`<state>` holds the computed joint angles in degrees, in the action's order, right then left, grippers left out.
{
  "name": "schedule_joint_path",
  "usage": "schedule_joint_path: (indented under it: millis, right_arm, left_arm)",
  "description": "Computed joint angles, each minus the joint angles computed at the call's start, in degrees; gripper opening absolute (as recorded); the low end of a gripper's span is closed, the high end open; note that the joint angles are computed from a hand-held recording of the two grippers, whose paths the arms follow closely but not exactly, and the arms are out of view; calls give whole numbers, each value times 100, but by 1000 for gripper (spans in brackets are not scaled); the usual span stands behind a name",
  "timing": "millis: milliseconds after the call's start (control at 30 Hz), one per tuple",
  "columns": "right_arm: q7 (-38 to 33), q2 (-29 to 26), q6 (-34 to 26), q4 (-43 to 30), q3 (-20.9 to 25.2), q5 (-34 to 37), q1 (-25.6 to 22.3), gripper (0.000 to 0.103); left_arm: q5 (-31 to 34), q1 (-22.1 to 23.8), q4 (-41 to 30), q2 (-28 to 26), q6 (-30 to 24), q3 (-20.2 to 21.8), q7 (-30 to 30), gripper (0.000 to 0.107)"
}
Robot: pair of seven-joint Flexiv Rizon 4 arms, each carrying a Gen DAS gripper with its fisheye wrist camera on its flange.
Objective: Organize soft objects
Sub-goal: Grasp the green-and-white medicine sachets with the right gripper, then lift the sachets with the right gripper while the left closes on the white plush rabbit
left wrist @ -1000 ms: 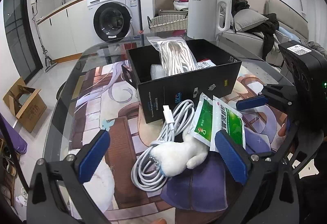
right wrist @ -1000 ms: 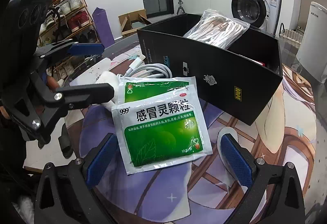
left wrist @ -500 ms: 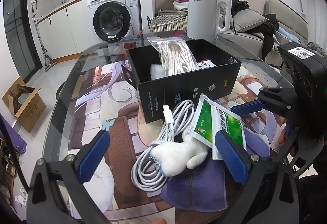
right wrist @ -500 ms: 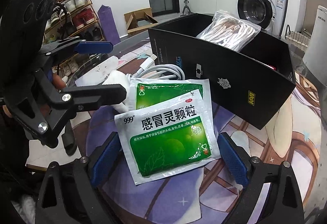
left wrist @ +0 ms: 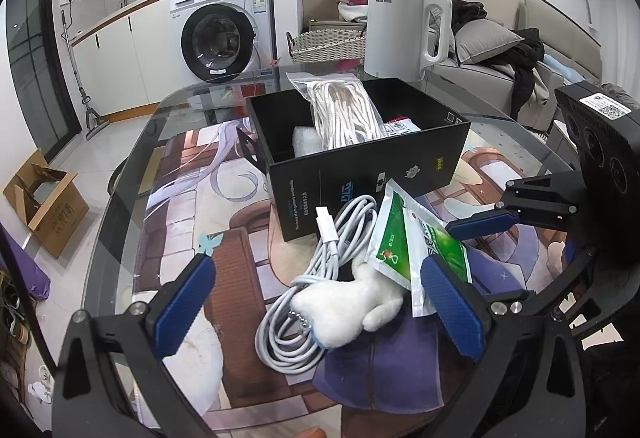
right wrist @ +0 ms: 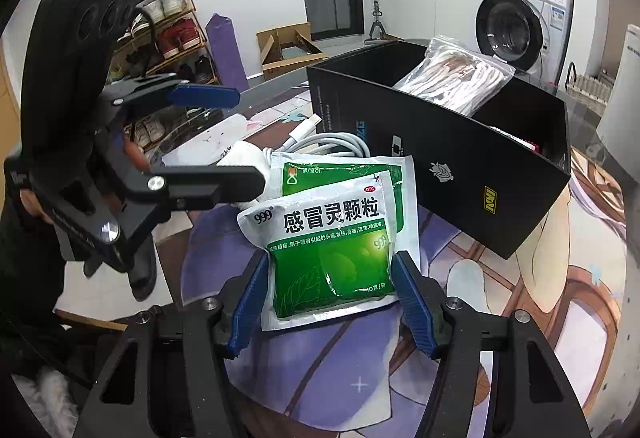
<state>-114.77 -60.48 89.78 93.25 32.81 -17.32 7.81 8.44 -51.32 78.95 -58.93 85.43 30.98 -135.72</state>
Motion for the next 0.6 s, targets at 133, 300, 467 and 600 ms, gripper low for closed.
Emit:
schedule_joint_path:
  millis: [133, 300, 467, 600]
  right_arm:
    - [-120, -23, -53, -5, 175, -12, -138, 61]
    - [-285, 15, -19, 48, 363, 58, -339, 60]
    - [-229, 110, 215, 162, 422, 86, -540, 60]
    - [-82, 168, 420, 285, 465, 19, -720, 60]
  left_arm:
    - [-6, 33, 35, 19, 64, -43, 10, 103]
    - [-103, 110, 181, 83, 318, -149, 114, 103]
    - [-356, 111, 259, 83, 470, -223, 438, 103]
    - [-506, 115, 227, 61, 393, -301, 775, 103]
